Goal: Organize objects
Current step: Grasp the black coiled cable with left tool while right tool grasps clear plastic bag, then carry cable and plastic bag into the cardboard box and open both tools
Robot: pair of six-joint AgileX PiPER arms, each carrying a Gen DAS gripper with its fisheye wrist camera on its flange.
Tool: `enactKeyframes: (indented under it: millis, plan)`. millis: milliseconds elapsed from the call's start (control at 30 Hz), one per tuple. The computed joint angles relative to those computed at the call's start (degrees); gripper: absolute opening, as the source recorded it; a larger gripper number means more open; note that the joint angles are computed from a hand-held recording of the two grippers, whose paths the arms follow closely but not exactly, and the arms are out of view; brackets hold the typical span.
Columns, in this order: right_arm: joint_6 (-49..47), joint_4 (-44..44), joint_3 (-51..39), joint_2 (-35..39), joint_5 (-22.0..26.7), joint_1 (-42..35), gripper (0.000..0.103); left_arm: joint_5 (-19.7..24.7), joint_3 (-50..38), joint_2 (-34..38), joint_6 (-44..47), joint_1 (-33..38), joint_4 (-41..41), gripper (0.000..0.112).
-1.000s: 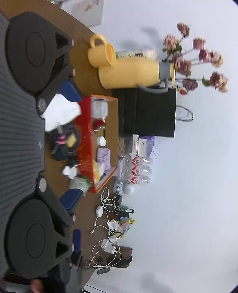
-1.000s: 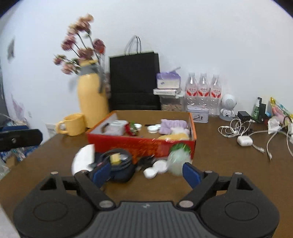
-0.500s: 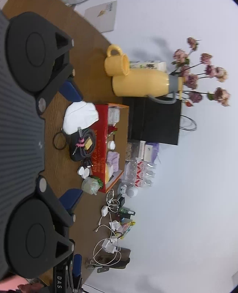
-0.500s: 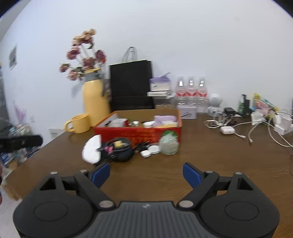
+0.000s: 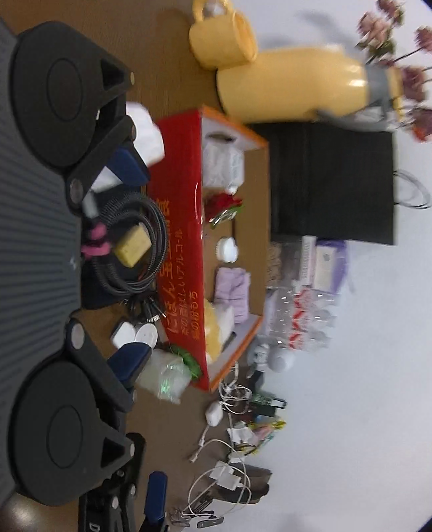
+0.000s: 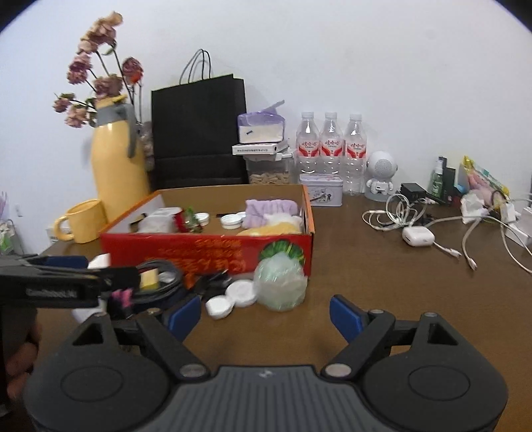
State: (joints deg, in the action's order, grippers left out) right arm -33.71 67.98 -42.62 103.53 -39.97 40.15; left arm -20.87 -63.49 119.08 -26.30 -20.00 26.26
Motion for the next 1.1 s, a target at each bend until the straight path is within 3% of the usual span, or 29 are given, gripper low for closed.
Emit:
enactKeyframes:
  millis: [67,133,200,300,367,400,600,667,767,900,1000,1100]
  plan:
    - [-0.84,-2.46,-3.56,3.81,2.00,-3.91,0.082,4.15,-5.77,3.76,-0.89,-0.30,1.11,0.103]
    - [-0.37,-5.32,-7.05,7.35,4.47,-7.46,0.077,8.01,-9.50,6.38,5.44,-1.06,-5.85,0.103]
    - [0.10,-7.57,-10.92,10.68,7.07,-10.25,0.077,9.15,-11.00,8.00,5.90,-1.07,-7.18,0.103]
    - [0.32,-10.62,-16.22,15.66,8.84,-12.55,0.072,7.58,-11.51,9.36,8.13,-1.06,-7.90,0.103]
    - [0.10,-11.27,-18.65,18.31,8.69,-12.80,0.049,7.31,-11.81,9.70,13.25,-1.61,-12.03,0.091]
    - [0.19,-11.10,-19.28,19.28,8.05,-12.60,0.038,6.74,-11.51,9.57,15.23,-1.80,-13.89,0.090]
    - [10.87,-18.51,-14.79,17.85,5.40,-12.99,0.034,0.74,-7.08,8.04,22.76,-2.70,-22.38,0.088]
    - [13.72,-20.03,-13.64,17.42,4.77,-13.39,0.033,-2.31,-4.06,5.90,21.69,-2.73,-21.54,0.088]
    - [18.79,-22.65,-11.40,16.26,2.82,-13.39,0.031,-3.16,1.20,0.40,21.43,-3.42,-23.81,0.088]
    - [19.00,-16.56,-4.44,10.98,-3.88,-7.45,0.031,-6.04,13.55,-10.03,15.70,-3.17,-21.91,0.088]
    - [25.84,-15.58,3.44,5.92,-8.02,-0.92,0.031,-7.88,23.28,-18.14,9.81,-2.41,-17.23,0.088]
    - [26.63,-12.36,8.66,1.58,-7.81,5.56,0.031,-7.83,30.18,-25.08,-0.95,-0.11,-5.16,0.088]
